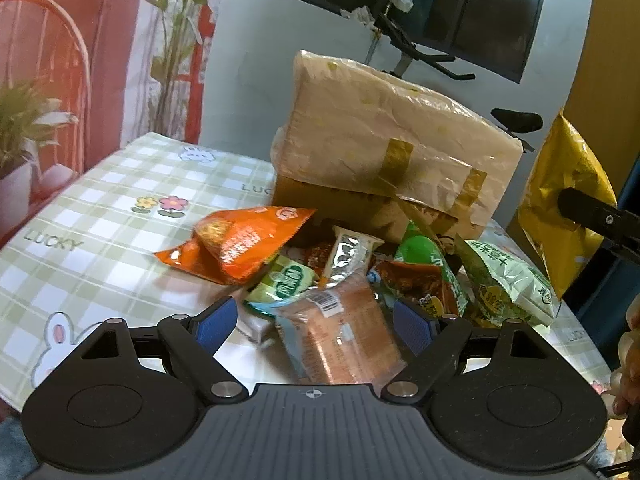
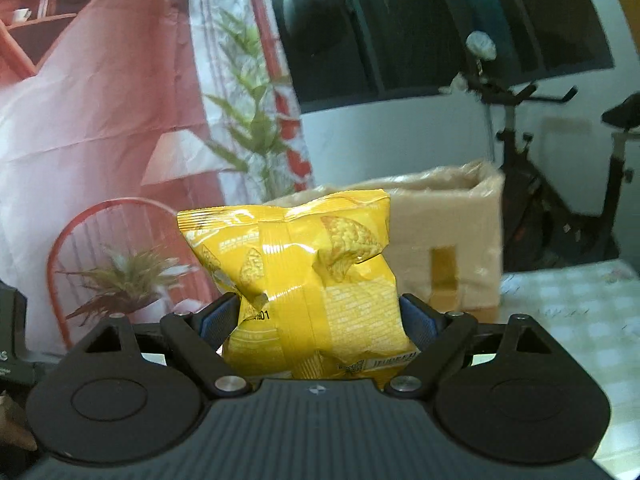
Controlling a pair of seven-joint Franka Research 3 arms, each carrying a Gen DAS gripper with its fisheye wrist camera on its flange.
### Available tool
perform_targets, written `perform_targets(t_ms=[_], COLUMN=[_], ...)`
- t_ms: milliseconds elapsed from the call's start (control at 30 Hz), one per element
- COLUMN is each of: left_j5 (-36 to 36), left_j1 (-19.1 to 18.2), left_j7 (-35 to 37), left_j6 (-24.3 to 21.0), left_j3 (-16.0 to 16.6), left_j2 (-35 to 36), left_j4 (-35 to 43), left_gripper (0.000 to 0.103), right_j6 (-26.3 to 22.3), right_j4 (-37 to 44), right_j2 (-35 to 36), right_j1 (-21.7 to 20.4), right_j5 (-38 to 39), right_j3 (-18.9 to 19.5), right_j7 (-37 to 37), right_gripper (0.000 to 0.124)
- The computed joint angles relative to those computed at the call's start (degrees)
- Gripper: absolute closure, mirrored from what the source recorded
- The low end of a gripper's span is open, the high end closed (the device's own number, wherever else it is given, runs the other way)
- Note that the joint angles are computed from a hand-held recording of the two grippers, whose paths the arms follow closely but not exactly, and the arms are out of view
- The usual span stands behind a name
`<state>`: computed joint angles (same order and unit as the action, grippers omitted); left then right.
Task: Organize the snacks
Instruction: 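Lift the yellow chip bag with the right tool while the left tool grasps the clear-wrapped bread pack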
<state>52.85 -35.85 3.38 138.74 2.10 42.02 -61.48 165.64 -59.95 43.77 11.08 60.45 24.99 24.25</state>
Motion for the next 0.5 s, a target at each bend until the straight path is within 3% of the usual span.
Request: perform_targets(t_ms=[133,233,400,500], left_j5=[-3.38,-8.21,-14.41,-16.56], left_j1=[1.05,1.83,1.78,1.45], left_j7=[4.47,9.22,14.52,16.50], left_j6=[-0.56,-1.73,-4.10,-5.52], left_j3=[-1.09,-1.99,-1.65,-0.86], left_j2=[4.74,8.85,13.63,15.89], left_j4=[6.48,12.30,19.26,22.64], left_gripper=[0.018,0.028,0.029,0.029], right_j6=[4.22,5.26,6.43,6.73], right_j4=[1.00,0.15,-0.98,-0.78], right_j2=[0.72,0.83,1.45,2.12], right_j1=[3.00,4.57,5.55,4.67], right_j5=[-5.19,-10.30,-16.27,-18.33], right_j3=[-4.26,-6.89,-8.13,-6.78], right_j7=[5.41,10.60,15.50,16.92], right_gripper=[0.037,0.037,0.037,0.037])
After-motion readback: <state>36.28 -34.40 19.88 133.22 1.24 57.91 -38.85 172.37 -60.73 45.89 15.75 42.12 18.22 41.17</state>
